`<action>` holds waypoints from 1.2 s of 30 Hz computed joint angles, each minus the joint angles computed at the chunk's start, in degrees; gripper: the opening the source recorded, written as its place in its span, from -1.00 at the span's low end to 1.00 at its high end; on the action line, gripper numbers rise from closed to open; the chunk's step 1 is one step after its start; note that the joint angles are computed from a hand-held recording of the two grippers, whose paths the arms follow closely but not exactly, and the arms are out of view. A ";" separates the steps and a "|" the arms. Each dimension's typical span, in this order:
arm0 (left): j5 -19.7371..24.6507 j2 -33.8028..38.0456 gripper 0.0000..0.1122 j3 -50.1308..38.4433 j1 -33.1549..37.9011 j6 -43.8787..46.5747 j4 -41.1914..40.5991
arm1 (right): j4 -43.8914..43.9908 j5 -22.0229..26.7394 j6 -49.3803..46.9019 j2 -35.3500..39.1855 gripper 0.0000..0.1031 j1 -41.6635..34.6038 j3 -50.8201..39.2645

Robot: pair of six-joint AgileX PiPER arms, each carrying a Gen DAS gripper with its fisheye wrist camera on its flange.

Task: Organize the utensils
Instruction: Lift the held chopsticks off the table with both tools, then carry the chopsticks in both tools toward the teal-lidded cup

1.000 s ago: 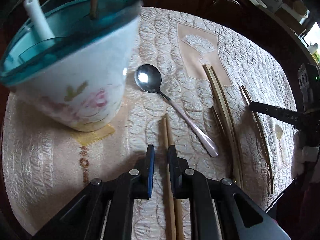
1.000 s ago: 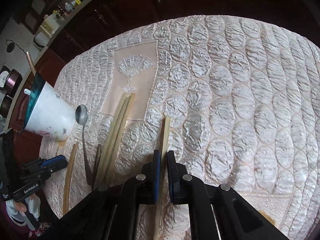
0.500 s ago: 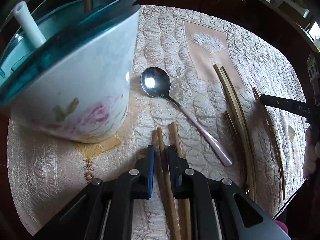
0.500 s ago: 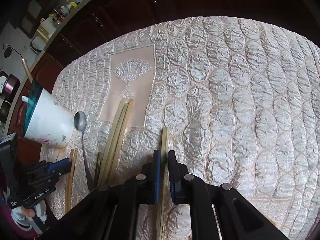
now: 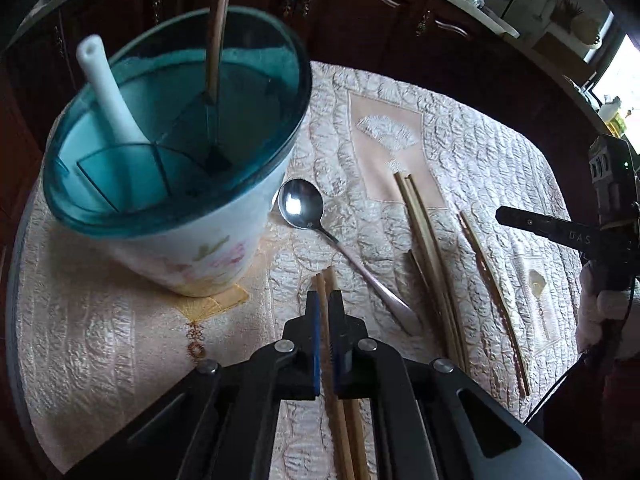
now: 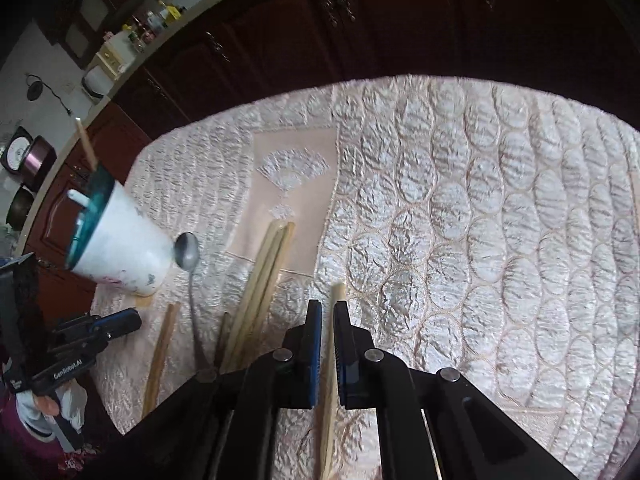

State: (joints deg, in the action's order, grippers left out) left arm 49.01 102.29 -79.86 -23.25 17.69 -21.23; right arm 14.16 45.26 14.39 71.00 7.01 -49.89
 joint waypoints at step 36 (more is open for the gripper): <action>0.07 -6.67 -0.90 5.50 2.53 5.86 -5.09 | -5.81 -0.19 9.90 -4.73 -0.86 5.85 -0.51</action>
State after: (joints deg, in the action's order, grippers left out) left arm 49.08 95.62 -74.36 -20.72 23.55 -26.32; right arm 8.36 45.07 24.28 66.27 12.86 -50.40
